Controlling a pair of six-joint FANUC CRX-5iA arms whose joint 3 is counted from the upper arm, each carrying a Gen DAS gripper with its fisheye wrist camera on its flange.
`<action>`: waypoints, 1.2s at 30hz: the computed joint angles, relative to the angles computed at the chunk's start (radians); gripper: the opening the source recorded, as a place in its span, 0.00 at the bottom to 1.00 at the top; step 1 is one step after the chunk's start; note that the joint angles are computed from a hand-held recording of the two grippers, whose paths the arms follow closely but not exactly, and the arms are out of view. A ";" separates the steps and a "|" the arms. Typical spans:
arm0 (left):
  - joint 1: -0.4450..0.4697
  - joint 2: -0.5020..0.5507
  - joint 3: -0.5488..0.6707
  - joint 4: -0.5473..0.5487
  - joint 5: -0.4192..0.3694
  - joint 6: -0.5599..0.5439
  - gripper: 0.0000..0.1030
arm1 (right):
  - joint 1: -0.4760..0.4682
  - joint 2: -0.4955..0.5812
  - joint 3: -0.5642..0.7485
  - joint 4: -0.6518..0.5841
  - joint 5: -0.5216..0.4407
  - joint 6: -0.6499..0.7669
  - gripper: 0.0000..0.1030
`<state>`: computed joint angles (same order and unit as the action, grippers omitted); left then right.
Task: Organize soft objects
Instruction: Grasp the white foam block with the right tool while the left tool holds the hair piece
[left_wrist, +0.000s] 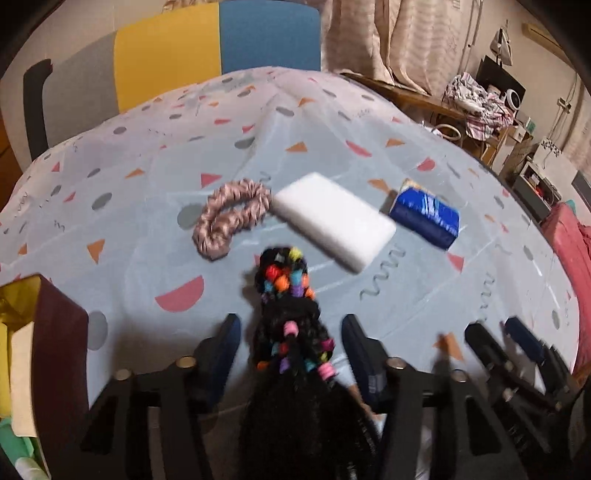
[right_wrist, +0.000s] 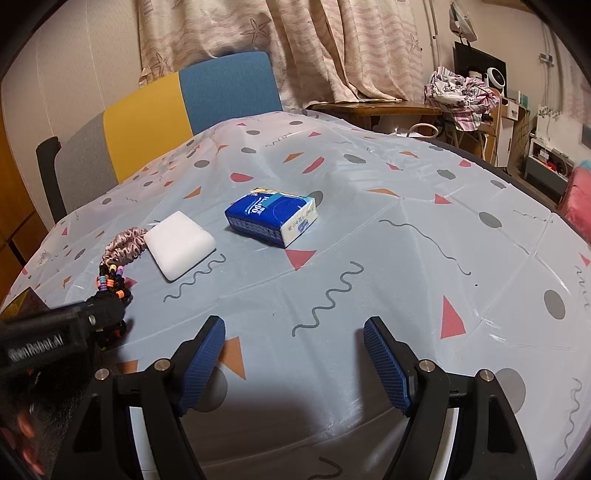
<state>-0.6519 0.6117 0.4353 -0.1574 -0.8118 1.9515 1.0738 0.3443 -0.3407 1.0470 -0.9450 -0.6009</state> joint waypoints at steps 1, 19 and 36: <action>0.002 -0.004 -0.015 0.004 0.011 -0.009 0.42 | 0.000 0.002 0.003 -0.004 0.001 0.004 0.76; 0.024 -0.157 -0.290 -0.058 0.279 0.157 0.37 | -0.028 0.010 0.062 -0.049 0.095 0.225 0.76; 0.038 -0.174 -0.349 -0.017 0.361 0.131 0.37 | -0.160 0.355 0.679 -0.417 0.006 1.091 0.85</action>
